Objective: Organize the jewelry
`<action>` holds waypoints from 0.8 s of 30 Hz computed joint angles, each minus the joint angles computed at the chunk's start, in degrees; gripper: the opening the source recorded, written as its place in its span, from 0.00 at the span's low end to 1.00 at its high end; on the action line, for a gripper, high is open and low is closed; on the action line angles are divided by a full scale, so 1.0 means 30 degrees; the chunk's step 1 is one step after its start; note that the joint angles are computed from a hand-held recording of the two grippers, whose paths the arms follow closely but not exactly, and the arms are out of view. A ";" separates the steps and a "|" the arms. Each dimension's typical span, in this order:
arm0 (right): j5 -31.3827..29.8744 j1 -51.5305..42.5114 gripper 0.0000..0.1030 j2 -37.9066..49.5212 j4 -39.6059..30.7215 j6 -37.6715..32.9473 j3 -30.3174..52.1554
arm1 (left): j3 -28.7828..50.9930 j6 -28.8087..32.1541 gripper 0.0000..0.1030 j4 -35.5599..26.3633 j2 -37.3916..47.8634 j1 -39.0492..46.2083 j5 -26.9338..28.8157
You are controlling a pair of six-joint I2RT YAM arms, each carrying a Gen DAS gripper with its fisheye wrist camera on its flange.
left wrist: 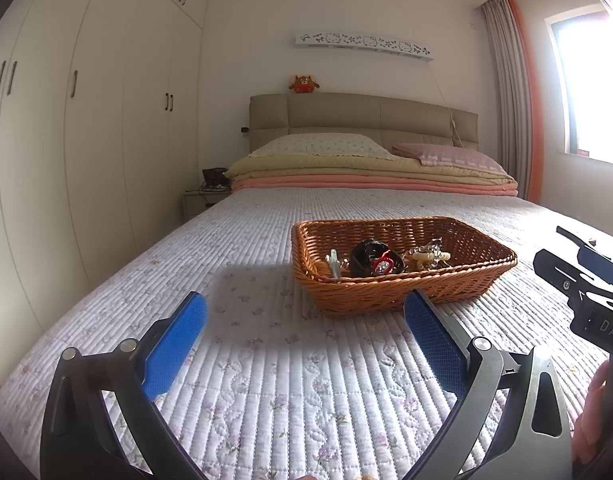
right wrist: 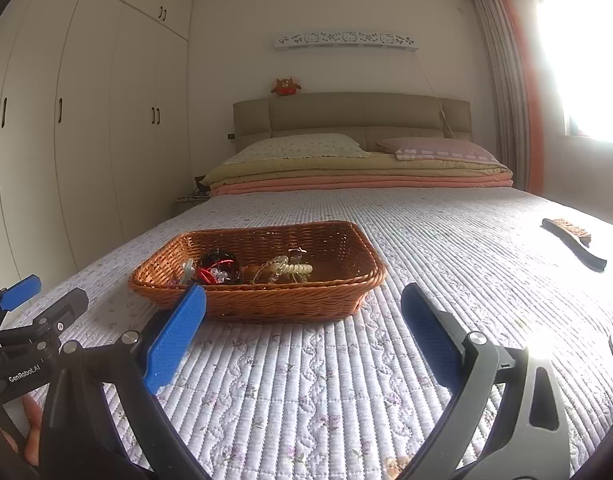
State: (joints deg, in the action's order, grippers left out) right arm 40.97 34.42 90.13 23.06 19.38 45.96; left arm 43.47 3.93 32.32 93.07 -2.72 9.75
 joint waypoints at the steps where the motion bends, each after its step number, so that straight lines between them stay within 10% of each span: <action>1: 0.0024 0.0016 0.91 0.0009 -0.0008 -0.0023 0.0004 | 0.0027 -0.0014 0.93 -0.0039 -0.0007 0.0018 0.0019; 24: 0.0003 0.0038 0.91 -0.0099 -0.0177 -0.0033 0.0011 | 0.0139 -0.0292 0.93 -0.0444 -0.0069 0.0071 -0.0031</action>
State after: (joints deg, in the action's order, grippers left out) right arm 40.98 34.54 89.84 22.53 19.28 45.99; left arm 43.88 3.05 30.99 92.87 -2.50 9.66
